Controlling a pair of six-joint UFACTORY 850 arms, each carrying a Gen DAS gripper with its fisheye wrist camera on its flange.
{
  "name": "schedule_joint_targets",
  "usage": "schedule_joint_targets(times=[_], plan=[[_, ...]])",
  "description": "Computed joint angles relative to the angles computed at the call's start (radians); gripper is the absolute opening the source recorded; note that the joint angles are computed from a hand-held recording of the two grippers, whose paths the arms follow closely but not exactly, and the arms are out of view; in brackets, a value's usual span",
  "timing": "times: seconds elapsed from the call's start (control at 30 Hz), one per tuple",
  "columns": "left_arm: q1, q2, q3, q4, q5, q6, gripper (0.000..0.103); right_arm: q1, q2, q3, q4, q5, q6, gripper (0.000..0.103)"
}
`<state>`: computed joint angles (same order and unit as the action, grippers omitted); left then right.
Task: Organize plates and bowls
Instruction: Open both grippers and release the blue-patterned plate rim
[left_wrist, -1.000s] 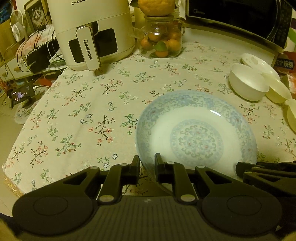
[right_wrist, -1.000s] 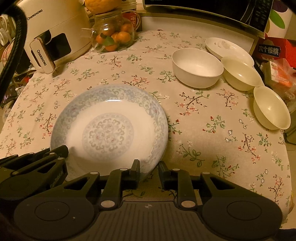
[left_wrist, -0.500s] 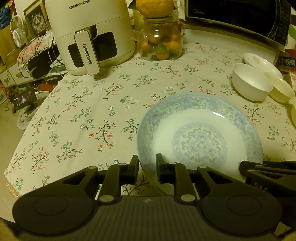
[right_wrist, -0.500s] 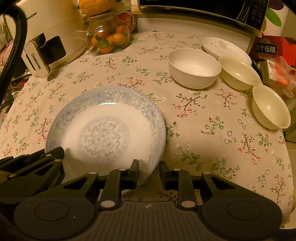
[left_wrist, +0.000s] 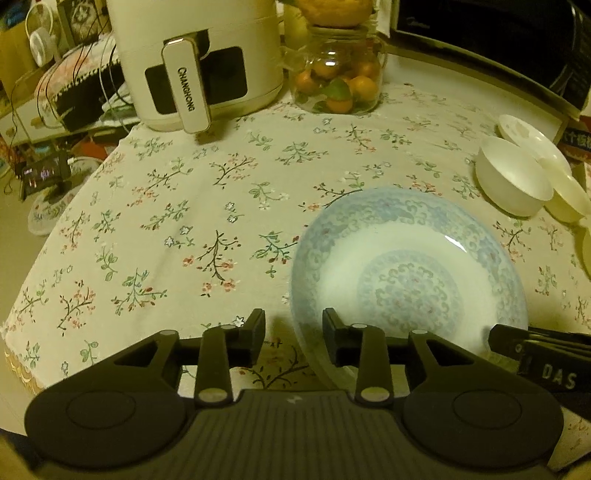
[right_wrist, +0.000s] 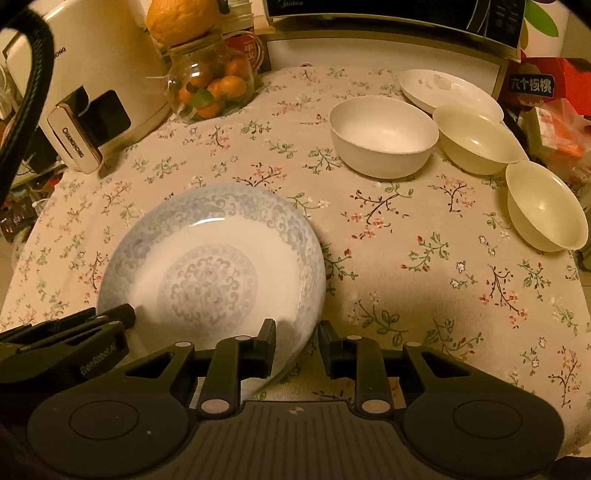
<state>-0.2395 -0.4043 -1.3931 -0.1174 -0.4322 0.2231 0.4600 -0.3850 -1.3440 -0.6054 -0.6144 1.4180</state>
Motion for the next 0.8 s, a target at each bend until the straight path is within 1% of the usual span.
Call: schedule_joint_targets(times=[0.03, 0.1, 0.13, 0.23, 0.3, 0.4, 0.47, 0.57, 0.7, 0.8], plan=[[0.004, -0.004, -0.009, -0.01, -0.013, 0.004, 0.035, -0.003, 0.005, 0.005, 0.0, 0.009, 0.004, 0.026], [0.016, -0.015, -0.032, -0.041, -0.045, 0.016, 0.044, -0.008, 0.018, 0.017, 0.0, 0.024, 0.015, 0.03], [0.022, -0.018, -0.04, -0.06, -0.052, 0.024, 0.046, -0.012, 0.026, 0.025, -0.004, 0.033, 0.023, 0.031], [0.032, -0.022, -0.056, -0.075, -0.053, 0.026, 0.046, -0.024, 0.054, 0.048, -0.012, 0.066, 0.042, 0.035], [0.038, -0.026, -0.068, -0.093, -0.056, 0.038, 0.046, -0.032, 0.072, 0.065, -0.018, 0.087, 0.055, 0.036], [0.047, -0.039, -0.094, -0.14, -0.079, 0.075, 0.046, -0.052, 0.096, 0.085, 0.001, 0.118, 0.042, 0.038], [0.05, -0.042, -0.102, -0.167, -0.08, 0.101, 0.047, -0.064, 0.109, 0.095, -0.002, 0.127, 0.048, 0.04], [0.047, -0.044, -0.107, -0.17, -0.064, 0.107, 0.053, -0.083, 0.12, 0.102, 0.011, 0.13, 0.029, 0.045], [0.045, -0.053, -0.127, -0.208, -0.077, 0.14, 0.053, -0.106, 0.131, 0.111, 0.071, 0.147, -0.025, 0.046], [0.042, -0.051, -0.133, -0.236, -0.07, 0.168, 0.054, -0.112, 0.146, 0.114, 0.042, 0.153, -0.008, 0.049]])
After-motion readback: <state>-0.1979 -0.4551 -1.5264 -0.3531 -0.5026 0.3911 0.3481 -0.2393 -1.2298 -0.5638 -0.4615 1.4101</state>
